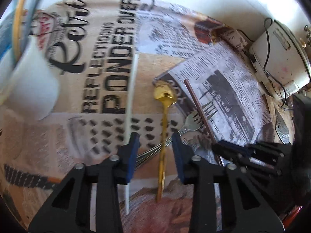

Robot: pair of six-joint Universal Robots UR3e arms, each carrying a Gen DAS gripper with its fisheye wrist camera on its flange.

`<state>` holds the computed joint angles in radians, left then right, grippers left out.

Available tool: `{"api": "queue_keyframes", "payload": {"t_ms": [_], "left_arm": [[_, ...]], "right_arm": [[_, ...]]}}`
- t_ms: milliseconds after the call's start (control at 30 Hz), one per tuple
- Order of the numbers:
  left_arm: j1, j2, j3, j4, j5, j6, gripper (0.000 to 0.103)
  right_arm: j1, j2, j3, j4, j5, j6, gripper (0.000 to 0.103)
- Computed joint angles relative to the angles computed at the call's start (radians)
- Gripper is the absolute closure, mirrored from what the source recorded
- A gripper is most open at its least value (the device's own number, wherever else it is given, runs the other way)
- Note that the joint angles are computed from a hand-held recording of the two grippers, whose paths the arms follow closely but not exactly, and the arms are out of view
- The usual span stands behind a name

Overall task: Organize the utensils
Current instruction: 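Grasp the gold spoon with the left tool while the right tool grasps a pink chopstick, then lift the spoon and chopstick and carry them over the white cup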

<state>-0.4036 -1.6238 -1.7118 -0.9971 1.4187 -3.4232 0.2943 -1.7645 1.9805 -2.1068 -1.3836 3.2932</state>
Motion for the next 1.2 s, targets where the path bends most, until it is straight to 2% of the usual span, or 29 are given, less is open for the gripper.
{"api": "queue_keyframes", "payload": {"t_ms": [300, 433, 533, 633, 867, 1000, 1200], "left_arm": [[-0.019, -0.172, 0.145, -0.003, 0.018, 0.027, 0.075], [-0.026, -0.195, 0.163, 0.008, 0.034, 0.041, 0.085], [-0.028, -0.205, 0.172, 0.008, 0.04, 0.059, 0.1], [-0.013, -0.201, 0.167, 0.007, 0.019, 0.068, 0.1], [0.045, -0.072, 0.056, 0.03, 0.002, 0.067, 0.1], [0.079, 0.023, -0.001, 0.028, -0.015, 0.065, 0.1], [0.097, 0.107, -0.056, 0.025, -0.036, 0.07, 0.1]], "right_arm": [[-0.051, -0.064, 0.005, 0.081, 0.043, -0.039, 0.097], [-0.081, -0.068, -0.009, 0.091, 0.069, -0.044, 0.093], [-0.08, -0.025, -0.038, 0.07, 0.081, -0.029, 0.087], [-0.038, 0.048, -0.095, 0.044, 0.071, -0.009, 0.086], [0.053, 0.208, -0.221, 0.018, 0.023, -0.002, 0.086], [0.086, 0.262, -0.281, 0.059, 0.004, 0.005, 0.086], [0.165, 0.351, -0.385, 0.074, -0.087, 0.019, 0.086]]}}
